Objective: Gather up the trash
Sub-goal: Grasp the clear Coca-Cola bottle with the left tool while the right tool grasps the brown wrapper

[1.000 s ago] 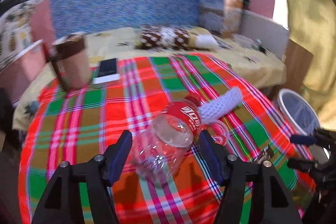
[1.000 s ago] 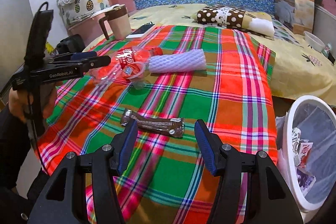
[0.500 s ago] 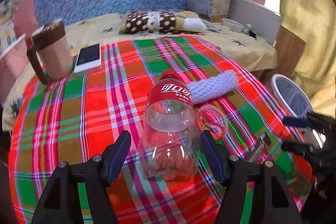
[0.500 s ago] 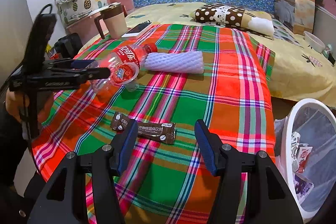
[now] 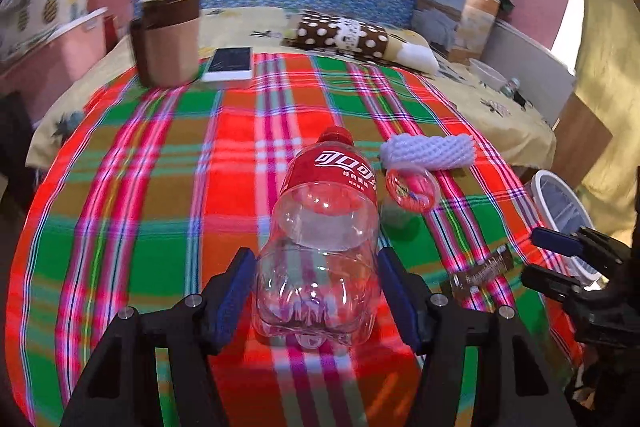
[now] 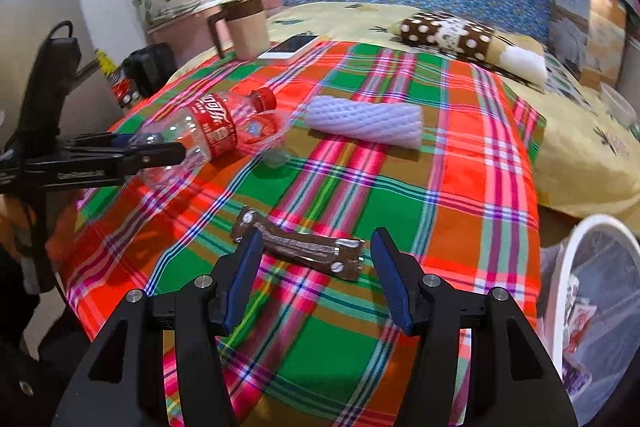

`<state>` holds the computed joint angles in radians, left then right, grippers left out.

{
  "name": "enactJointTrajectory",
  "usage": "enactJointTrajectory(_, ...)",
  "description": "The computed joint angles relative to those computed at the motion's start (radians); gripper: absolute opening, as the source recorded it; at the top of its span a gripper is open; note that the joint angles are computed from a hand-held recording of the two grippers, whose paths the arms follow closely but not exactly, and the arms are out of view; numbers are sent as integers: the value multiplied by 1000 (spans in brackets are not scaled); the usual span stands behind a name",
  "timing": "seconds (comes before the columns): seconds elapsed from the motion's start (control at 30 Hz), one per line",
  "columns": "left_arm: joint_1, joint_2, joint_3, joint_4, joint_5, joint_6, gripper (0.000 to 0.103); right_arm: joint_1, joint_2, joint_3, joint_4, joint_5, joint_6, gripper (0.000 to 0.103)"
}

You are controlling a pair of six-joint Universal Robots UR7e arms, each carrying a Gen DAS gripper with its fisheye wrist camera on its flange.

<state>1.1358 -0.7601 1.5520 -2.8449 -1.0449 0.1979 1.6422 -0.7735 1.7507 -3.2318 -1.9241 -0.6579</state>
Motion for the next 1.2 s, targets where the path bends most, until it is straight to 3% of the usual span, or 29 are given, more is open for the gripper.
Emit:
enactJointTrajectory(0.23,2,-47,66,-50,-24,-32,63,10,43,-70,90,-51,-228,58)
enactJointTrajectory(0.33,-3,-43,61,-58,-23,1,64,9,61,-115,177,-84,-251,58)
enactJointTrajectory(0.4,-4,-36,52,-49,-26,18,64,6,62,-131,220,-88,-199,58)
enactJointTrajectory(0.47,-4,-22,37,-32,-19,22,64,6,53,-121,212,-87,-138,38)
enactJointTrajectory(0.5,-4,-16,32,-28,-14,23,64,9,54,-116,195,-109,-87,34)
enactJointTrajectory(0.63,-4,-18,43,-33,-14,-19,64,11,27,-82,180,-147,233,33)
enactJointTrajectory(0.73,-11,-24,66,-47,-3,-51,64,-7,-16,-45,213,-62,365,33)
enactJointTrajectory(0.8,-14,-32,80,-47,-16,-57,64,-12,-31,-27,216,-15,329,34)
enactJointTrajectory(0.93,-23,-28,84,-79,-7,-22,64,7,-2,-27,142,-65,169,44)
enactJointTrajectory(1.1,-18,-7,42,-65,-3,-29,64,-8,-13,-25,204,-24,84,44)
enactJointTrajectory(1.2,-14,18,5,-29,15,-45,64,-12,-10,-34,223,-18,75,43)
